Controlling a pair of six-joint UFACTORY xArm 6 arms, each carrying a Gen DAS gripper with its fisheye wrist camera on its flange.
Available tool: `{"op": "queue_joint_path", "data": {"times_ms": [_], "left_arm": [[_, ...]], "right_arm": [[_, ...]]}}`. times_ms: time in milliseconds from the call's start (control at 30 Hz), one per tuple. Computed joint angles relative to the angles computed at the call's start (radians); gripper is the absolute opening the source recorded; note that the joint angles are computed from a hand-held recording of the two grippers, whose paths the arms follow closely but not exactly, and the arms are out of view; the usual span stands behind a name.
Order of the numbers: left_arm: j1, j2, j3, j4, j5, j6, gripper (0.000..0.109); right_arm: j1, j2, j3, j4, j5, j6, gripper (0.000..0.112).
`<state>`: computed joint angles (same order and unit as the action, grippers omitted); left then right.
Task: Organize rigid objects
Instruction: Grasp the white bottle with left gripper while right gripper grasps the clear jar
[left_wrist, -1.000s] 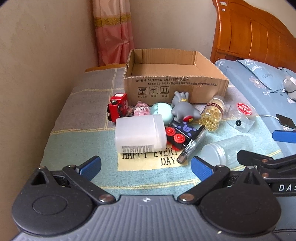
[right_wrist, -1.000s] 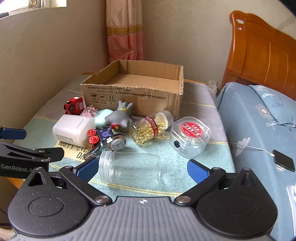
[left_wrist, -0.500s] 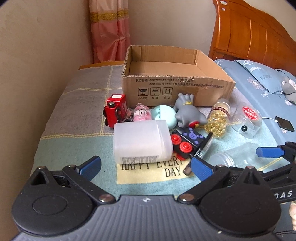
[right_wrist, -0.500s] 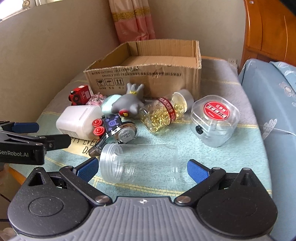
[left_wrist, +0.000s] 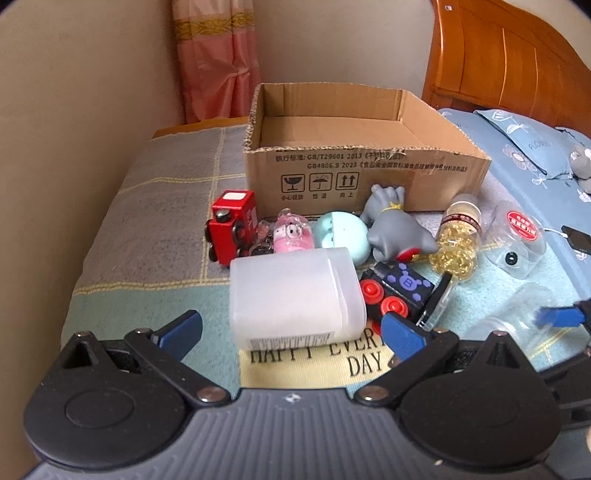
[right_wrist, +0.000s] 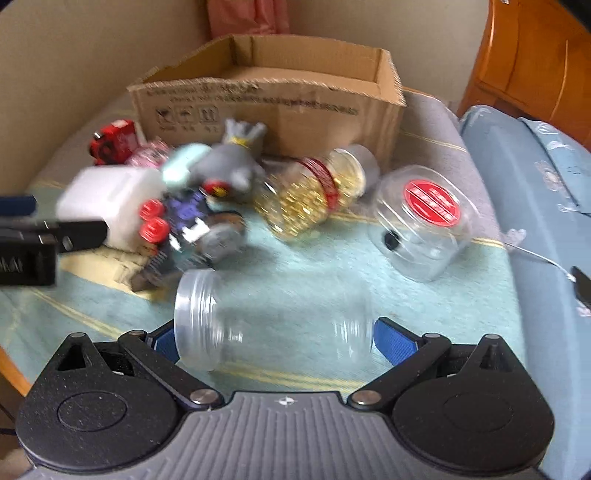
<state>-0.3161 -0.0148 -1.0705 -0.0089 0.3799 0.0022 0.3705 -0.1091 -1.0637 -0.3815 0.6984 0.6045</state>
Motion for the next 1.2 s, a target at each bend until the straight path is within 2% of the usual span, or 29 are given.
{"op": "queue_joint_path", "data": {"times_ms": [267,500,600,700,733,867,1200], "left_arm": [[0.003,0.096,-0.080,0.105,0.008,-0.067,0.102],[0.032,0.066,-0.035,0.049,0.002,0.015,0.102],[0.043,0.065,-0.024,-0.051,-0.006,0.107,0.102],[0.046,0.095,-0.057,-0.109,0.049,0.163,0.103],[0.046,0.096,-0.050,-0.160,0.033,0.202,0.102],[0.048,0.109,-0.059,-0.188,0.020,0.246,0.103],[0.047,0.142,-0.087,-0.216,0.001,0.290,0.102]], "right_arm": [[-0.019,-0.024,0.038,0.043,-0.025,-0.027,0.103],[-0.026,-0.043,0.079,0.023,-0.085,-0.031,0.103],[-0.032,-0.052,0.095,0.038,-0.106,-0.066,0.103],[-0.037,-0.054,0.106,0.042,-0.130,-0.084,0.103],[-0.037,-0.056,0.110,0.038,-0.137,-0.082,0.103],[-0.041,-0.064,0.130,0.025,-0.169,-0.079,0.103],[-0.030,-0.050,0.104,-0.015,-0.129,0.001,0.103]]}}
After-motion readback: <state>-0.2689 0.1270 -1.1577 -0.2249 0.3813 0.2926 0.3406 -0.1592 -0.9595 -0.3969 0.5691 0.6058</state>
